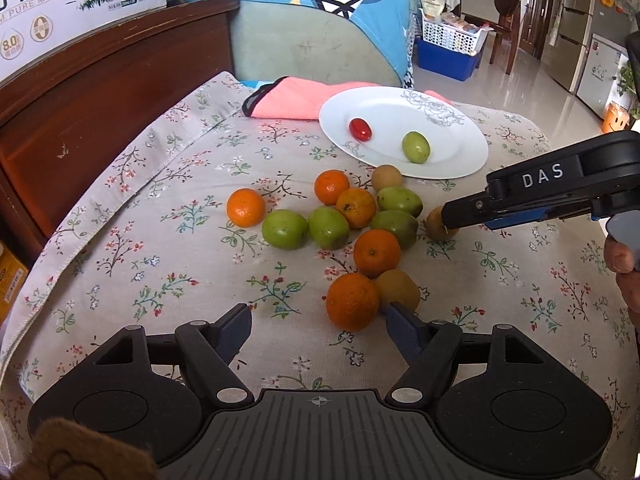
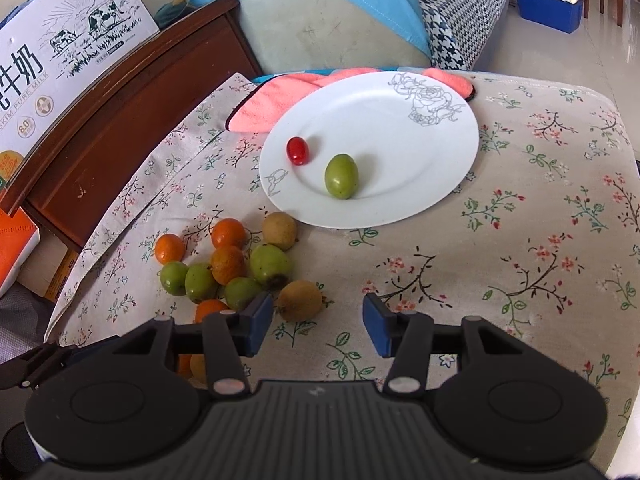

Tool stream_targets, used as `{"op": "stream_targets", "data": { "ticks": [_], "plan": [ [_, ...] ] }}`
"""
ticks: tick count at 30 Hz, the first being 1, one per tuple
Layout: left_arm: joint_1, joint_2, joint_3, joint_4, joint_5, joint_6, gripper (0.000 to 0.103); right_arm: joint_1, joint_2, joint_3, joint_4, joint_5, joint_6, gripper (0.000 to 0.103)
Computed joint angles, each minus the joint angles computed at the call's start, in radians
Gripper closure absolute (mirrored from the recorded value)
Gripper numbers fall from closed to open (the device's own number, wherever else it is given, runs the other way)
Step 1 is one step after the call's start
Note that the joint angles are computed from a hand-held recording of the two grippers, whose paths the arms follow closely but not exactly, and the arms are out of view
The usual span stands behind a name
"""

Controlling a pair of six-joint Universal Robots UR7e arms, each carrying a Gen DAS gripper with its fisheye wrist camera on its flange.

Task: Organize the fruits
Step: 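Grasp a tangerine with the left tool while the right tool grasps a brown kiwi-like fruit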

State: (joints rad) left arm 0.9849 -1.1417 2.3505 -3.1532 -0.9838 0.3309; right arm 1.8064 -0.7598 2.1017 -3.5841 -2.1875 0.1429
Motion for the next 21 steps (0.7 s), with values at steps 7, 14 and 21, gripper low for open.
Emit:
{"op": "stream_targets", "data": {
  "ticks": [7,14,21],
  "plan": [
    [0.011,0.021,-0.007,-0.022,-0.042,0.022,0.039,0.005,0.026,-0.023,0.012,-0.014,-0.021,0.054],
    [0.019,0.039,-0.016,0.003,-0.064,0.021,0.052,0.008,0.053,-0.043,-0.012,-0.037,-0.059,0.063],
    [0.023,0.051,-0.013,-0.034,-0.075,0.037,0.065,0.006,0.069,-0.054,-0.031,-0.032,-0.094,0.074]
  ]
}}
